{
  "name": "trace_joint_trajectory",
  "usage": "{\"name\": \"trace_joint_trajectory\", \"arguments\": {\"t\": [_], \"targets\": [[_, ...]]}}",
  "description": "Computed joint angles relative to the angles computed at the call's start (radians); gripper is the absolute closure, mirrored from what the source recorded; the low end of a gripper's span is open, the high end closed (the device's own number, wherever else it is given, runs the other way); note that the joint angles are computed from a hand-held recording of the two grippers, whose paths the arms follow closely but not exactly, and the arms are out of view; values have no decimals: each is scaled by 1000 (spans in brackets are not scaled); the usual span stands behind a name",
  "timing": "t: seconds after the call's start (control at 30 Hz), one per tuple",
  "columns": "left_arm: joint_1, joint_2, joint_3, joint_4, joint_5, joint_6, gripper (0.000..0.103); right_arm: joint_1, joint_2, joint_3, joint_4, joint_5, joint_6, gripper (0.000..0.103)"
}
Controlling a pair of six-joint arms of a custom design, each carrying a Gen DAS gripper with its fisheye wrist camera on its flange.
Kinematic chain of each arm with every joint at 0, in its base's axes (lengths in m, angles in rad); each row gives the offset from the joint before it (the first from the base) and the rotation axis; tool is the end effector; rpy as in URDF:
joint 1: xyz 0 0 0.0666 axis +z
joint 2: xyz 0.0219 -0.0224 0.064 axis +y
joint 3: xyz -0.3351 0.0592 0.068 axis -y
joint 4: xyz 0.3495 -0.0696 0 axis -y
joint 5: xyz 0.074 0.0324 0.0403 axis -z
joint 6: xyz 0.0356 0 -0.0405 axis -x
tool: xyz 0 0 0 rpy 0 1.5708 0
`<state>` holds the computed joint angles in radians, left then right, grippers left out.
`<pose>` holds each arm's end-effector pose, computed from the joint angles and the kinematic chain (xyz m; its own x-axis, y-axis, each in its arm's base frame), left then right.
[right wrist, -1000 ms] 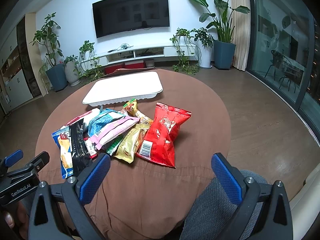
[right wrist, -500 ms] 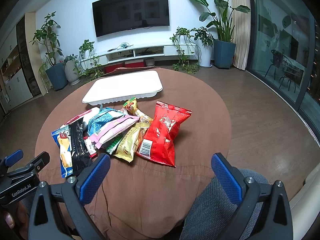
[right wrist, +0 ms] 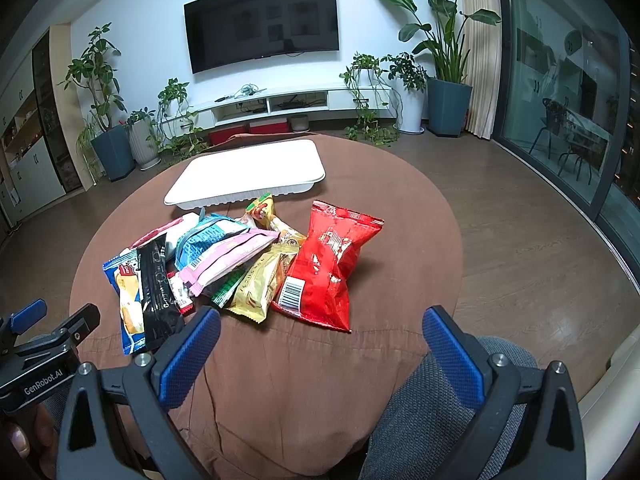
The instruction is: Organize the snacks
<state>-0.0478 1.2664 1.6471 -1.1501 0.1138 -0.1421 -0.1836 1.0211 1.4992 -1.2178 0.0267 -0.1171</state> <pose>0.3886 -0.0230 0.5243 -0.6696 0.1729 -0.7223 0.2261 0.9738 0.0235 0.2907 -0.0554 0.5386 -0.6346 0.2366 -0.7357 0.2779 0.9582 0.0684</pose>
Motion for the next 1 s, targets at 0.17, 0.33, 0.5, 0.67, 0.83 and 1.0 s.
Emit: {"name": "trace_joint_trajectory", "arguments": {"t": [0.17, 0.33, 0.5, 0.67, 0.83, 1.0], "targets": [[0, 0, 0, 0, 0, 0, 0, 0, 0, 0, 1, 0, 0, 0], [0, 0, 0, 0, 0, 0, 0, 0, 0, 0, 0, 0, 0, 0], [-1, -1, -1, 0, -2, 0, 0, 1, 0, -3, 2, 1, -1, 0], [0, 0, -1, -1, 2, -1, 0, 4, -8, -18, 1, -6, -8, 0], [-2, -8, -21, 18, -11, -2, 0, -1, -20, -39, 1, -26, -20, 0], [1, -30, -56, 73, -15, -7, 0, -24, -24, -38, -1, -89, -23, 0]]}}
